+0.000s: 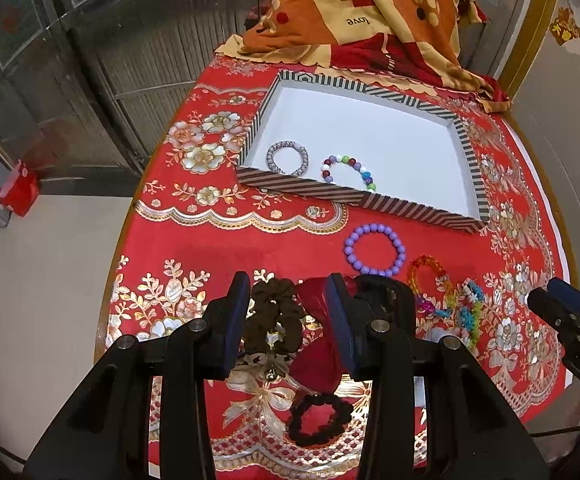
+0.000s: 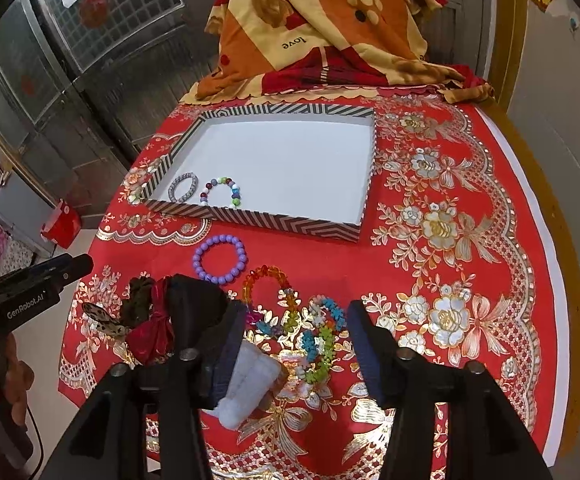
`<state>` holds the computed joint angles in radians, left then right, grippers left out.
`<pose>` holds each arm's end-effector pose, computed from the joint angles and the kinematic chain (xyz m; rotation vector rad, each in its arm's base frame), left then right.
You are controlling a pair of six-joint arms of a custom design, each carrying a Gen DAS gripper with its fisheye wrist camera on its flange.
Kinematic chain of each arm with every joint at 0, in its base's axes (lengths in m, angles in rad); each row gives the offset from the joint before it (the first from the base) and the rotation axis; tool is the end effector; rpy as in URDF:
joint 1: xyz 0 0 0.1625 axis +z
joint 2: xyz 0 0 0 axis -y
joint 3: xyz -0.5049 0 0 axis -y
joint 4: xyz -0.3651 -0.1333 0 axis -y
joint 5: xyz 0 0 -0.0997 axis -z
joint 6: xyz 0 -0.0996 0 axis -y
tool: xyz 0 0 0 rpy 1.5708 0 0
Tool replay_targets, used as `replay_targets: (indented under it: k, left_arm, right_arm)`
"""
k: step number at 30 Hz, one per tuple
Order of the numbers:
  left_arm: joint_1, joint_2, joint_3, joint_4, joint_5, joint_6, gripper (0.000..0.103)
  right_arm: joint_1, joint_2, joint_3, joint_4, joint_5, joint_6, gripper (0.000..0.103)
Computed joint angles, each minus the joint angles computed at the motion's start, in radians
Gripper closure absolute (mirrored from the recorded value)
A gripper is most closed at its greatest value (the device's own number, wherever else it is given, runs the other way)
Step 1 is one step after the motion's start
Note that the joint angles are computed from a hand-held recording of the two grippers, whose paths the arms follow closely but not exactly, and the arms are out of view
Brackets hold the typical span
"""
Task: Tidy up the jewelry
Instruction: 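Grasp the red satin bow with the left tool while the right tool grasps the colourful beaded necklace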
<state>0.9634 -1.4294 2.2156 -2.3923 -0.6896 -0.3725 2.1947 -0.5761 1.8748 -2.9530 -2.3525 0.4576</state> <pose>-0.0734 -0.4738 0.3442 0.2529 2.3079 -0.5513 0.4174 -0.4718 0.0238 0.1611 -2.4393 0.6060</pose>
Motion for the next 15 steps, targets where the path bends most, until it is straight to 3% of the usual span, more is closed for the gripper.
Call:
replay_targets:
  k: [5,15]
  left_arm:
    - [0.014,-0.011,-0.005,0.020,-0.012,0.007,0.064]
    - [0.112,-0.057,-0.049,0.098,-0.147,-0.014,0.064]
  right_arm:
    - [-0.005,-0.007,0.017,0.008,0.002,0.011,0.051]
    - [-0.034,-0.027,0.090,0.024,0.043,0.074,0.051]
